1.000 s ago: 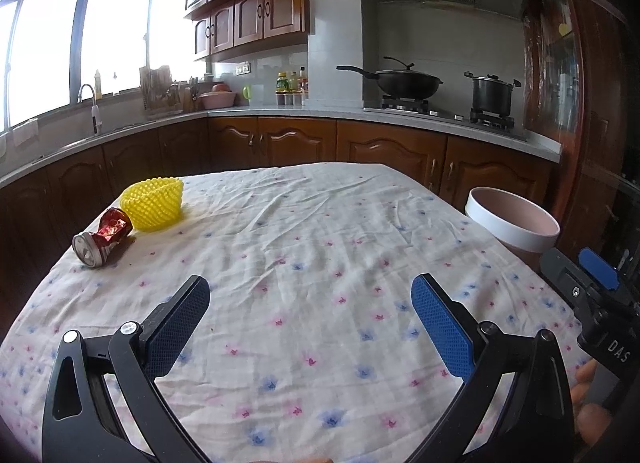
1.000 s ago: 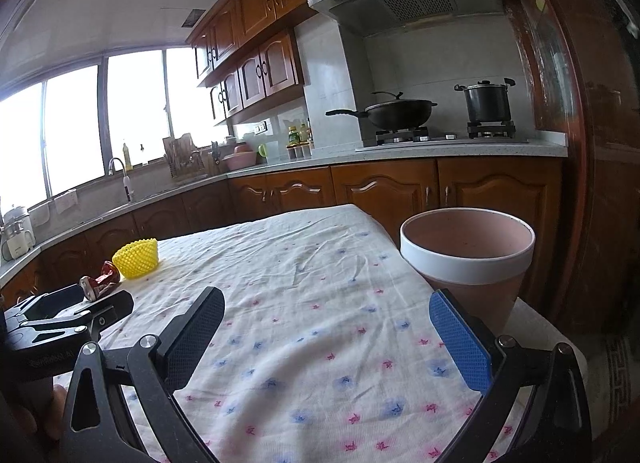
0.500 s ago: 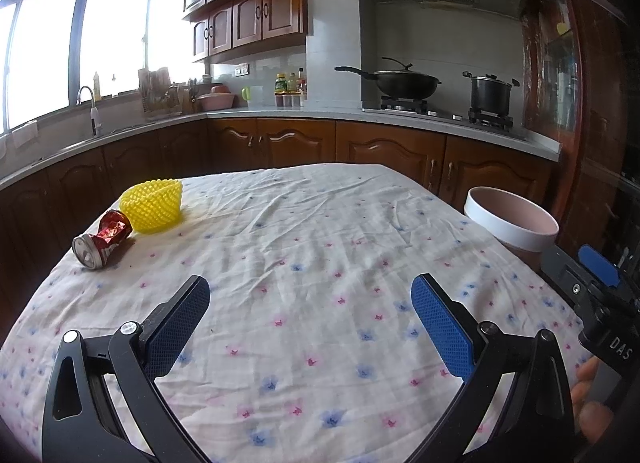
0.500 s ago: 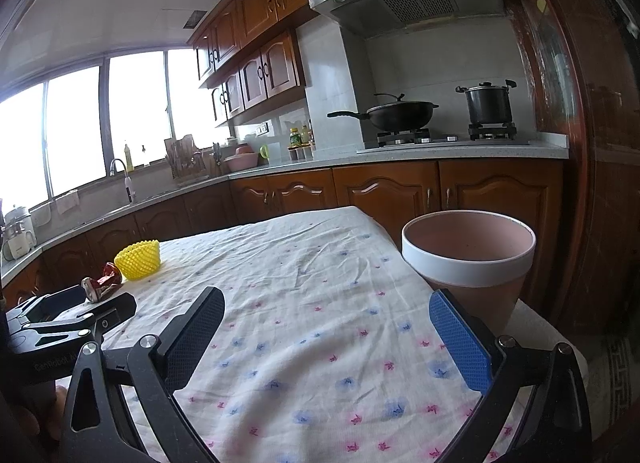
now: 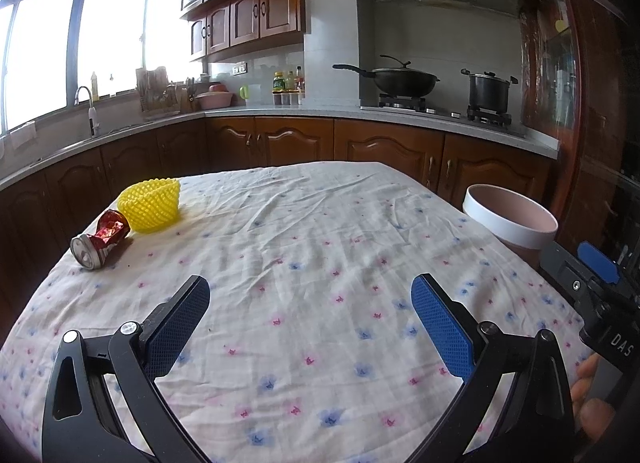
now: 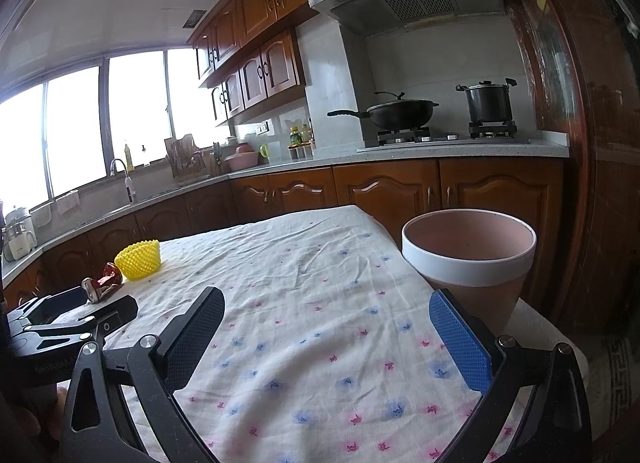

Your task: Collect trash

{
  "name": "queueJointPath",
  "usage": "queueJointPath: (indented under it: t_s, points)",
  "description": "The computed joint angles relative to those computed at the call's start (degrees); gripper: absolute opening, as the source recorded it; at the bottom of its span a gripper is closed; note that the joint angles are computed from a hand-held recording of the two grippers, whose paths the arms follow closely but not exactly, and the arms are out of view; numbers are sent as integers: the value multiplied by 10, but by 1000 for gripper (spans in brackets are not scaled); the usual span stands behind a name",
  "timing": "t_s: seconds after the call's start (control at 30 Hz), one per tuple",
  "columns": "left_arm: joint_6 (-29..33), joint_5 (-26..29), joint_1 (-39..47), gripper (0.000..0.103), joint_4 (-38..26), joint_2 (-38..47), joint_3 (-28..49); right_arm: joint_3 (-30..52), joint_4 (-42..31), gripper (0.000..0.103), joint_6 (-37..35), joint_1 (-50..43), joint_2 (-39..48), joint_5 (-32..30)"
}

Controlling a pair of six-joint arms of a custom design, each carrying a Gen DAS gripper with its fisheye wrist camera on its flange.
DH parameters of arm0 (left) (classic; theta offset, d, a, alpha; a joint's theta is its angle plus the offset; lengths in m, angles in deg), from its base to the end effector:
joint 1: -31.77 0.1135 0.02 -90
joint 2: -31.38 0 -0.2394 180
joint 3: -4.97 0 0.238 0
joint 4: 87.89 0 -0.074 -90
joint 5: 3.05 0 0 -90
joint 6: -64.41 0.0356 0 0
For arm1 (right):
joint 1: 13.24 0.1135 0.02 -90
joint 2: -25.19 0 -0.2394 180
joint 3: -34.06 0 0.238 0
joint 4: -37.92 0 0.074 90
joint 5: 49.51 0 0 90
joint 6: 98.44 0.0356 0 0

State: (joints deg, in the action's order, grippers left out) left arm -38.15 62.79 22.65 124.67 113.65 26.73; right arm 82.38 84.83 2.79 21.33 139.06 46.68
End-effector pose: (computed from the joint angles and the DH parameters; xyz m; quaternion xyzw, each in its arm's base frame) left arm 0.1988 -0.0172 0.0937 -0.1330 0.8344 0.0814 0.5287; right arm 0.2649 0.1779 0.0808 -0.1332 0.8007 0.1862 0.5536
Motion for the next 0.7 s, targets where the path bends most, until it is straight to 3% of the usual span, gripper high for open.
queueJointPath:
  t_s: [0.7]
  points:
    - [16, 38, 26, 103, -8, 6, 15, 6, -10, 103, 3, -2, -3, -3]
